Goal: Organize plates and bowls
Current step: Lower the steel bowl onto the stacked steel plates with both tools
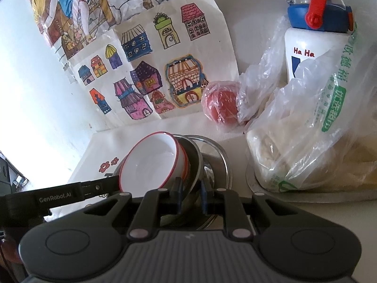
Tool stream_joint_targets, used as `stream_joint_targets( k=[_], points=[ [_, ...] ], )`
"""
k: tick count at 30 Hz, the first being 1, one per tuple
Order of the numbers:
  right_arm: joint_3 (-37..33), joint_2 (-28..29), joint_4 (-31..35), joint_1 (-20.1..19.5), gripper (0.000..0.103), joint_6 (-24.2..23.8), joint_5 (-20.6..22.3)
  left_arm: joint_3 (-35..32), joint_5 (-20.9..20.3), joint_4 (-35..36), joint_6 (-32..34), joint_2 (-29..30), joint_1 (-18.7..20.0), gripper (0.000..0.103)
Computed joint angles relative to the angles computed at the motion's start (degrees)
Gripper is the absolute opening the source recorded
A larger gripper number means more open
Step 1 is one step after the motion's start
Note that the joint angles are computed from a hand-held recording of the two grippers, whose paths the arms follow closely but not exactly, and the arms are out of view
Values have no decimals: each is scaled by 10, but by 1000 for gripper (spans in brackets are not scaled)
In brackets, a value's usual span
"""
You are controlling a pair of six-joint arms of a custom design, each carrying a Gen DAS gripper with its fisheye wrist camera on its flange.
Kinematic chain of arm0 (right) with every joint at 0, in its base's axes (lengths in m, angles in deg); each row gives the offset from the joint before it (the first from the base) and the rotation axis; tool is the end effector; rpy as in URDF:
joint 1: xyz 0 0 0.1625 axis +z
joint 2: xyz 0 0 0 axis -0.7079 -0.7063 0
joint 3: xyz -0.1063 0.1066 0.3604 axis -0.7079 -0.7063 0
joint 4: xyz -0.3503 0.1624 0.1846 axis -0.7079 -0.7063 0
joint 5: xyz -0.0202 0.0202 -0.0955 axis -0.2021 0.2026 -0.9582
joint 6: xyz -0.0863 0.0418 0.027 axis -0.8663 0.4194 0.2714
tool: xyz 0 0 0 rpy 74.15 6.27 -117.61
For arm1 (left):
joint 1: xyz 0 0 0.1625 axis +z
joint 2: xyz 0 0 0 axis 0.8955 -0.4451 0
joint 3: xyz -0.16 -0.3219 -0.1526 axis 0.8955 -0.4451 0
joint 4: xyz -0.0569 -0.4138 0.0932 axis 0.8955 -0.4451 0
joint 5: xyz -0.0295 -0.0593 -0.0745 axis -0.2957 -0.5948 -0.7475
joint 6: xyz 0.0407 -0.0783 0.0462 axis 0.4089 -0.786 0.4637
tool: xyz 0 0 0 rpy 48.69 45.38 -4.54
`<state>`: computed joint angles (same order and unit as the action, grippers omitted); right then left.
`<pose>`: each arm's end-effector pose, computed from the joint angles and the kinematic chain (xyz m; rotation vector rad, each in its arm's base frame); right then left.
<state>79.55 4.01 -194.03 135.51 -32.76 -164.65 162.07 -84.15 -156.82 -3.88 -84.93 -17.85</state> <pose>0.1320 -0.5380 0.1529 0.7942 -2.6593 0.8699 -0.1858 -0.4908 0.1392 0.0965 2.4610 -1.2114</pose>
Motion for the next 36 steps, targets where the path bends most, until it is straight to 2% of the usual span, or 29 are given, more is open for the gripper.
stream_joint_targets(
  k=[16,26,30,36],
  points=[
    [9,1,-20,-6,22,-2,13,4,7,1,-14,-1,-1,27],
    [17,1,-39,-15,37,-1,21,12,18,-8,-22,-1,-2,46],
    [23,1,-53,-15,42,-8,21,16,21,-11,-24,-2,-3,50],
    [34,-7,-68,-19,55,-14,30,25,26,-21,-20,-3,-8,59]
  ],
)
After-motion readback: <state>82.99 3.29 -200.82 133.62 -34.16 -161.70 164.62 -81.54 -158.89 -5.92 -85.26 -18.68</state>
